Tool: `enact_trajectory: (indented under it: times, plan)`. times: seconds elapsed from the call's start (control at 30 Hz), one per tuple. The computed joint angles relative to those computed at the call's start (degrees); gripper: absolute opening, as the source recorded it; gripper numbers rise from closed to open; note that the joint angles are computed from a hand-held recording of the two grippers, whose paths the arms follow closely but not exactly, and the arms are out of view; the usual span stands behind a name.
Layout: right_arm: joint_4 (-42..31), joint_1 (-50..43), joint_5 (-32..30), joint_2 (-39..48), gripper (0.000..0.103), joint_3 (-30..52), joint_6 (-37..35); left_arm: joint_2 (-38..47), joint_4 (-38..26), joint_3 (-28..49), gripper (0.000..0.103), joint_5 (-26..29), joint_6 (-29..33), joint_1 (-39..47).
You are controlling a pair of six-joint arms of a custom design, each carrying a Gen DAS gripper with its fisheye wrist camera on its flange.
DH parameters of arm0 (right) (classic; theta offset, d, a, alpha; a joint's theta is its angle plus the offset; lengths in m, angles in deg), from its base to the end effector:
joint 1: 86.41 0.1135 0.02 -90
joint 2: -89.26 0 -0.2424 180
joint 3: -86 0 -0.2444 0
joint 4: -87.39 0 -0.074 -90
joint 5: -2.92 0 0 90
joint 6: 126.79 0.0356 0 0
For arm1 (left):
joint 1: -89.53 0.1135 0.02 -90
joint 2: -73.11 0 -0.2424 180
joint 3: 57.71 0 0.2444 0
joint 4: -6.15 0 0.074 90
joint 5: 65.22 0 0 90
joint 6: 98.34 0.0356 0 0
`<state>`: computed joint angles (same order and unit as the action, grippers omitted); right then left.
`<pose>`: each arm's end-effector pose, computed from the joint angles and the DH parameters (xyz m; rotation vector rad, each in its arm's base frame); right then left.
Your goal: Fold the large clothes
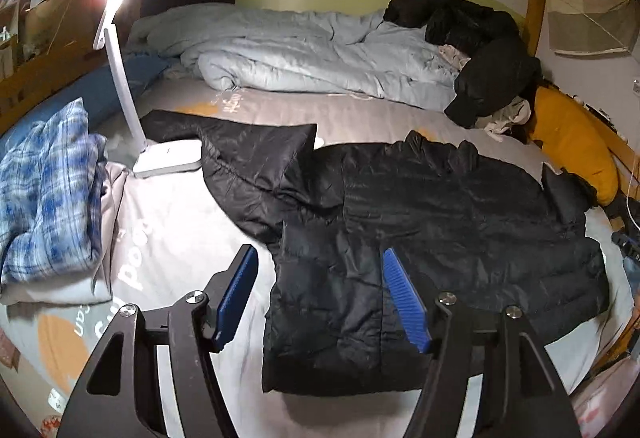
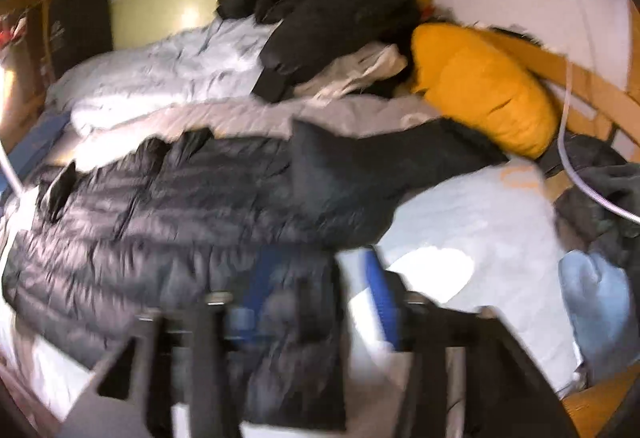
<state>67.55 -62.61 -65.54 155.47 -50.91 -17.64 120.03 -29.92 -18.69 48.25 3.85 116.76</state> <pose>0.2115 0.0790 0.1663 0.0948 2.2557 -0.0398 0.1606 0.0667 0.1829 -0.0979 2.2618 -0.1179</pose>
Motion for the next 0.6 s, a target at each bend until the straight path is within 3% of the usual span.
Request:
enact_trajectory:
  times: [0.07,0.13,0.3,0.43,0.6]
  plan:
    - [0.2,-1.0,-0.9,-1.7,0.058,-0.1,0.0,0.4,1.6,-0.5,0.073,-1.1,-0.6,-0.8]
    - [0.7,-1.5,-1.6,-3.1,0.078,-0.7,0.3,0.3,0.8,-0.6,0.074,0.1,0.9,0.3]
    - [2.9,-0.3,-0.8,-5.0,0.098,-2.3,0.9,-1.1,2.0,-1.8,0.083,-2.4,0.1,-2.4]
    - [2.7,-0.1,-0.9,-6.2,0.103,-2.9,1.5,-2.9,2.2,-2.6,0.095,-5.2,-1.1,-5.0]
    - [2.6,-0.3,-1.7,-6.4,0.103,-3.1,1.9,-4.3,2.4,-3.1,0.099,-7.3,-2.3,-7.2]
